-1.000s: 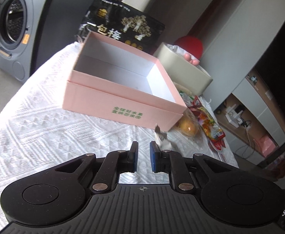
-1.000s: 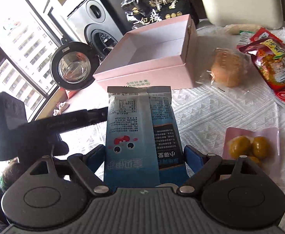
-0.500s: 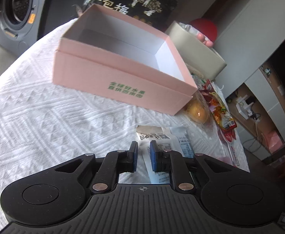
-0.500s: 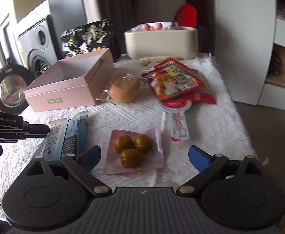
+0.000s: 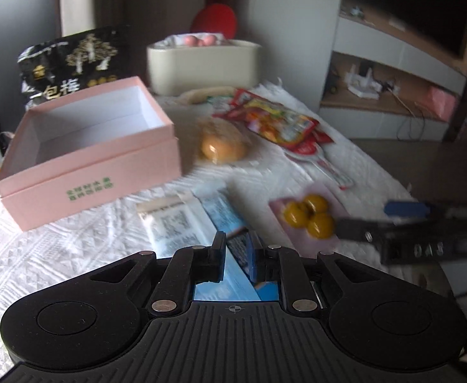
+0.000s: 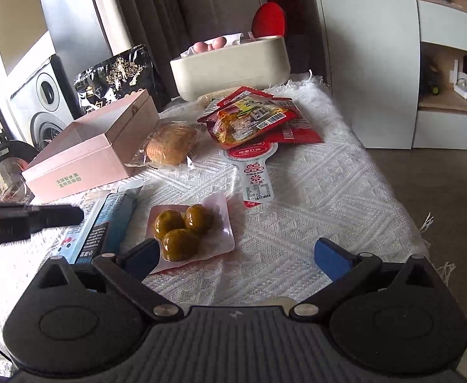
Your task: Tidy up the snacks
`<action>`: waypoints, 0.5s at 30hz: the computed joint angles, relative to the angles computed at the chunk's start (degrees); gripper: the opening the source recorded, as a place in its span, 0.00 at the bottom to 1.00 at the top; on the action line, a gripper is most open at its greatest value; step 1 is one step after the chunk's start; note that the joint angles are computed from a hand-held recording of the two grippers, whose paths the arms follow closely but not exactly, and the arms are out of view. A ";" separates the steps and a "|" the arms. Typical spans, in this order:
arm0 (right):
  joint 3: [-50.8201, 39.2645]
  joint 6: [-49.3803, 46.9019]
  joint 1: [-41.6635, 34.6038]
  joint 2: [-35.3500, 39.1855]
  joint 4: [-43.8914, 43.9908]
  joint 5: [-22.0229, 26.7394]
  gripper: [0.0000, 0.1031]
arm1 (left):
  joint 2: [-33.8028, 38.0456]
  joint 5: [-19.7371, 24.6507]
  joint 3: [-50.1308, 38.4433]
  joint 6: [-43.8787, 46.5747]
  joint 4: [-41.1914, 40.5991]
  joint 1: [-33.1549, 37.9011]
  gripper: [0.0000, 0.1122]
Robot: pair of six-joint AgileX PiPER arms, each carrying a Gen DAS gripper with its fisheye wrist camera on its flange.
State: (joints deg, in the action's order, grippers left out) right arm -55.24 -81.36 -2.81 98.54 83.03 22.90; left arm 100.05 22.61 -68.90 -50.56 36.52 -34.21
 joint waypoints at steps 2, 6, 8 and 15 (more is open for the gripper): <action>0.32 -1.61 -0.80 0.11 2.77 0.72 1.00 | 0.62 1.57 0.18 0.75 0.71 -1.56 0.19; 1.72 -10.01 0.57 0.04 9.65 -1.87 1.00 | -0.78 7.59 2.30 -5.94 11.99 -4.20 0.19; 2.74 -15.90 2.27 -0.30 14.37 -4.71 1.00 | -1.25 11.67 2.89 -6.93 14.59 -4.34 0.19; 1.45 -7.22 5.06 -0.66 2.41 -9.39 1.00 | -5.40 7.75 3.96 -6.15 2.86 2.82 0.17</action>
State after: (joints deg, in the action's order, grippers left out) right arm -53.78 -88.58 2.25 97.88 85.44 13.51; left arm 94.65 30.36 -64.94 -56.71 39.38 -31.38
